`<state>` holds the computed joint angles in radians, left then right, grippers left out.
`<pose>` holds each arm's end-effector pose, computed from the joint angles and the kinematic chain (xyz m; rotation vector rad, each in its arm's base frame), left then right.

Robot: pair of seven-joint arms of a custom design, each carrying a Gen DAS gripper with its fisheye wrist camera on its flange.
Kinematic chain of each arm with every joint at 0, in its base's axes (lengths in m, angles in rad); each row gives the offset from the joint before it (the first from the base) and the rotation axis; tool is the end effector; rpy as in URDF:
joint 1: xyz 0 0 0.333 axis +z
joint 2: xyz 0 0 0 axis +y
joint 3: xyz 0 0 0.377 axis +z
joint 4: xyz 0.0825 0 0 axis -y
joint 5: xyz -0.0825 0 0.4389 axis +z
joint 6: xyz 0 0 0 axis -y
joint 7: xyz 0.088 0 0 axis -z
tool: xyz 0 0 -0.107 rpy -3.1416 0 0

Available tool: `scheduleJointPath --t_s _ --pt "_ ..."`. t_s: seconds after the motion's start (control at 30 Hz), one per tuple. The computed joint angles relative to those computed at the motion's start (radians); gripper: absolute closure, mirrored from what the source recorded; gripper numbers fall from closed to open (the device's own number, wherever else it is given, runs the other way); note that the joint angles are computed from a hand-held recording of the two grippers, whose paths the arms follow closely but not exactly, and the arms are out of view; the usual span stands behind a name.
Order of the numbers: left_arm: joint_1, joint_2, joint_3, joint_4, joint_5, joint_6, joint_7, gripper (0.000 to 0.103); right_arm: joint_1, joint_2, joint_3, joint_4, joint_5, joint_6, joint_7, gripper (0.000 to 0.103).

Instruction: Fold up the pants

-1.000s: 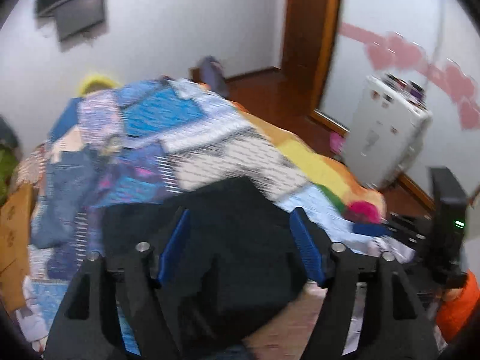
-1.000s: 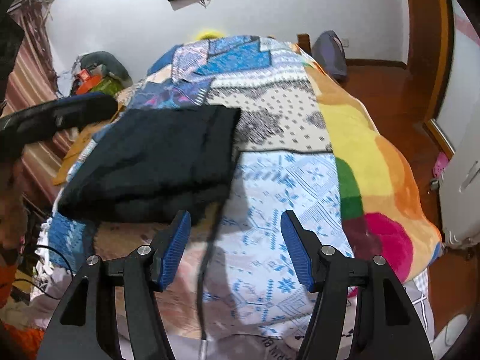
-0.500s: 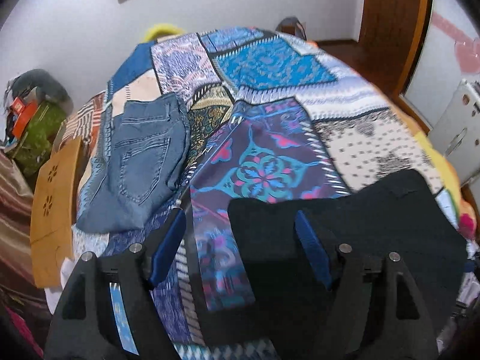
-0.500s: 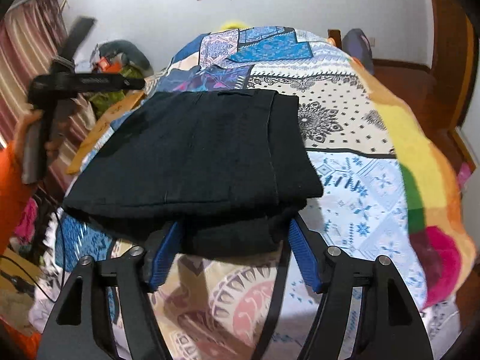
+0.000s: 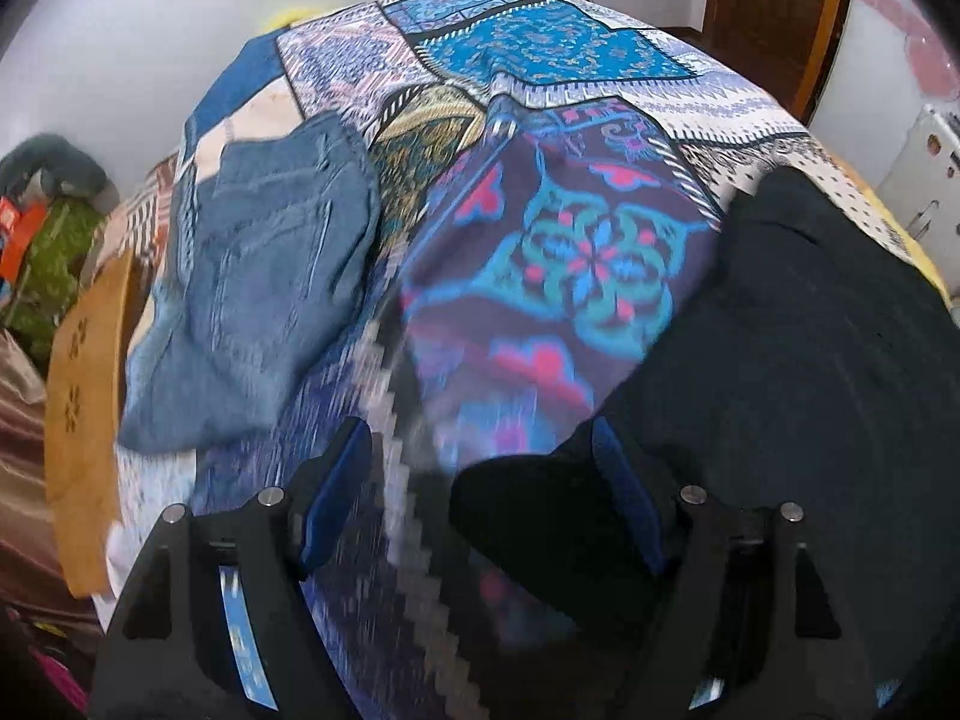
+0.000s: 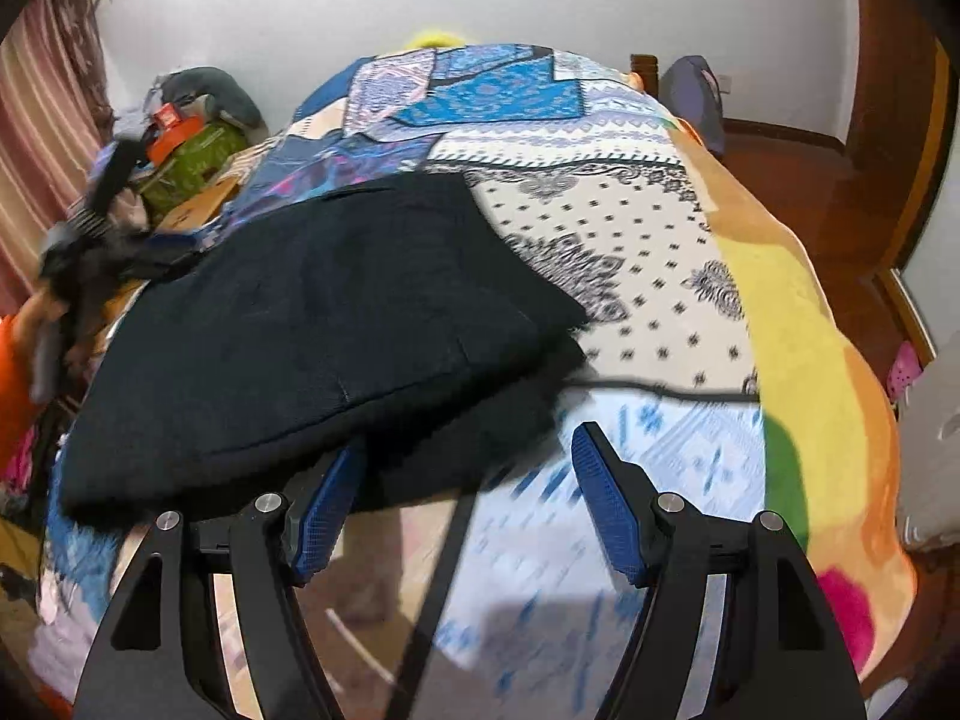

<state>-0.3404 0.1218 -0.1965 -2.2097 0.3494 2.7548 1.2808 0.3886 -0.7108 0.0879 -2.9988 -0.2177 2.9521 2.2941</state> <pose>0.5309 -0.3297 0.3929 -1.3784 2.4223 -0.4686 0.2934 0.1647 0.4134 -1.7296 1.8153 -0.3767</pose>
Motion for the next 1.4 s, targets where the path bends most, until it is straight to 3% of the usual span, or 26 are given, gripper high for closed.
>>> scheduleJointPath --t_s 0.1,0.2,0.37,0.5,0.67,0.73,0.83,0.97,1.03,1.17,1.27,1.33,1.4 --pt "0.018 -0.08 -0.025 -0.086 -0.095 0.012 0.077 0.027 -0.068 0.059 0.022 0.024 -0.012 0.043 0.024 0.037" --pt "0.021 -0.155 -0.05 -0.164 -0.111 0.015 0.063 0.027 -0.102 0.068 0.037 0.049 -0.032 0.035 0.036 0.037" --pt "0.016 -0.254 -0.086 -0.266 -0.27 0.021 0.058 0.027 -0.146 -0.055 0.092 0.033 -0.087 -0.032 0.066 0.036" --pt "0.026 -0.328 -0.126 -0.333 -0.289 0.047 0.021 0.027 -0.097 -0.16 0.077 0.01 -0.088 -0.106 0.077 0.035" --pt "0.127 -0.403 -0.204 -0.334 -0.111 0.014 -0.106 0.027 -0.008 -0.205 0.057 0.012 -0.069 -0.132 0.061 0.035" --pt "0.111 -0.414 -0.179 -0.325 -0.135 0.022 -0.079 0.027 0.016 -0.189 0.055 0.021 -0.065 -0.113 0.05 0.035" --pt "0.079 -0.403 -0.154 -0.289 -0.188 0.059 -0.009 0.027 0.043 -0.127 0.054 0.046 -0.067 -0.061 0.023 0.035" --pt "0.06 -0.316 -0.164 -0.213 -0.205 0.102 0.063 0.027 0.069 0.01 0.035 0.103 -0.072 0.028 -0.035 0.035" --pt "0.08 -0.244 -0.195 -0.156 -0.121 0.084 0.025 0.027 0.099 0.073 0.0 0.131 -0.059 0.055 -0.078 0.035" --pt "0.056 -0.121 -0.171 -0.088 0.025 0.035 -0.04 0.024 0.197 0.198 -0.107 0.194 0.0 0.064 -0.207 0.035" --pt "0.036 -0.102 -0.134 -0.113 -0.175 0.093 0.128 0.019 0.254 0.265 -0.172 0.231 0.057 0.013 -0.316 0.04" --pt "0.023 -0.121 -0.118 -0.133 -0.389 0.096 0.29 0.019 0.242 0.272 -0.166 0.222 0.064 0.01 -0.367 0.047" --pt "0.01 -0.142 -0.105 -0.151 -0.434 0.094 0.326 0.019 0.209 0.24 -0.136 0.202 0.065 -0.008 -0.39 0.056"
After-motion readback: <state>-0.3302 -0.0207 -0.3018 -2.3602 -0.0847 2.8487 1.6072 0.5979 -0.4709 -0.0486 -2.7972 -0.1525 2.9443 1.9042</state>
